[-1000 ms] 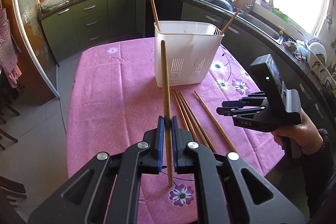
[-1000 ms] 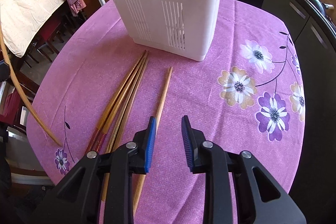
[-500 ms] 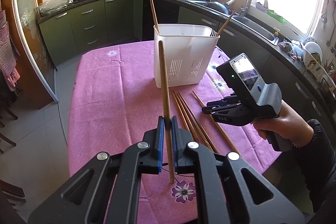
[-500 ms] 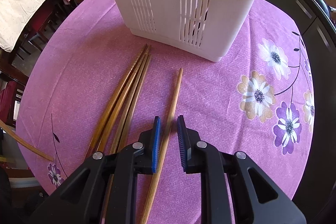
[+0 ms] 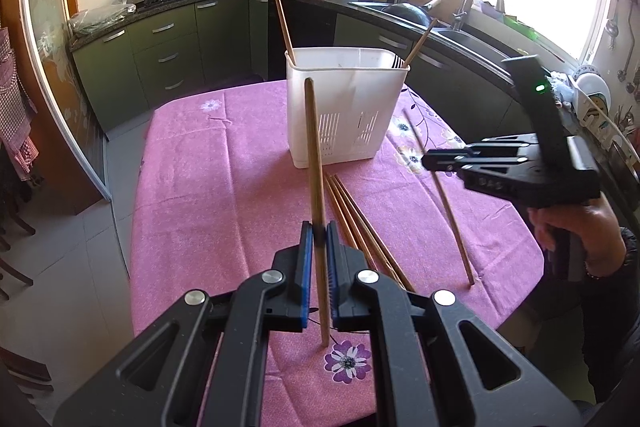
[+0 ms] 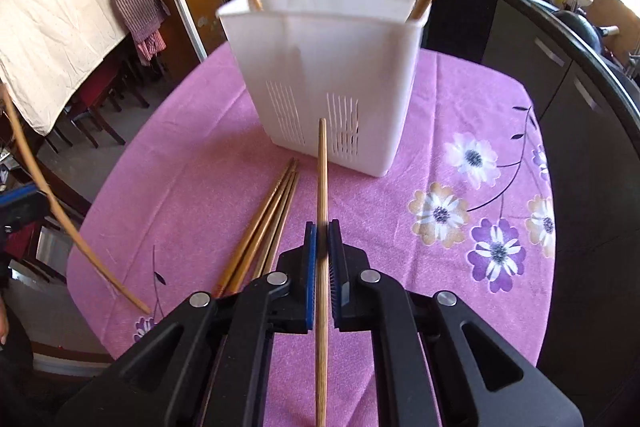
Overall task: Organize utensils
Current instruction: 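Carry both upright chopsticks over the white caddy and drop them in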
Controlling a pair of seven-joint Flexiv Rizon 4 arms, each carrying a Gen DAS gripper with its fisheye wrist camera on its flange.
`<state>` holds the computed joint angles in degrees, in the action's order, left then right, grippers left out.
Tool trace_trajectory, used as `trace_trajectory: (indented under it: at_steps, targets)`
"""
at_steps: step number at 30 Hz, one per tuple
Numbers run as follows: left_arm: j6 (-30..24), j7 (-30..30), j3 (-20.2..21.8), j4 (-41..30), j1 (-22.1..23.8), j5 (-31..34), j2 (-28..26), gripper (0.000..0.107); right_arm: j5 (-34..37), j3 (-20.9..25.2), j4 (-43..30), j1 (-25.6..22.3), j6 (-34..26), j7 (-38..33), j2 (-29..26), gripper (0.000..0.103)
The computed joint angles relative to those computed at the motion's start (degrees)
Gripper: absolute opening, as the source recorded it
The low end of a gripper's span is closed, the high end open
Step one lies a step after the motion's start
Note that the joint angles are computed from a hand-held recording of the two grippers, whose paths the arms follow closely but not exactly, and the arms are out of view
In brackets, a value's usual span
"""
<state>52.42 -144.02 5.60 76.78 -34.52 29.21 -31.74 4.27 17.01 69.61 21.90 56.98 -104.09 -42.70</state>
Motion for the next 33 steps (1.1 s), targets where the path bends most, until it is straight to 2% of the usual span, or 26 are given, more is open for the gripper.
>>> trace_trajectory:
  at_steps: [4, 11, 18, 33]
  targets:
    - [-0.37, -0.01, 0.08, -0.37, -0.40, 0.61, -0.13, 0.007, 3.16, 2.07, 6.17, -2.82, 7.07, -2.51, 4.86, 0.007]
    - [-1.13, -0.26, 0.19, -0.35, -0.96, 1.50, 0.18, 0.007, 5.18, 3.82, 13.70, -5.51, 12.50, -4.97, 10.35, 0.007]
    - [-1.03, -0.68, -0.07, 0.38, -1.06, 2.25, 0.88, 0.007, 7.79, 5.62, 15.73, -7.70, 13.00, -7.30, 12.17, 0.007]
    - [-0.85, -1.18, -0.48, 1.09, -1.05, 3.01, 1.70, 0.007, 8.98, 5.40, 16.02, -7.40, 12.58, -8.27, 12.73, 0.007]
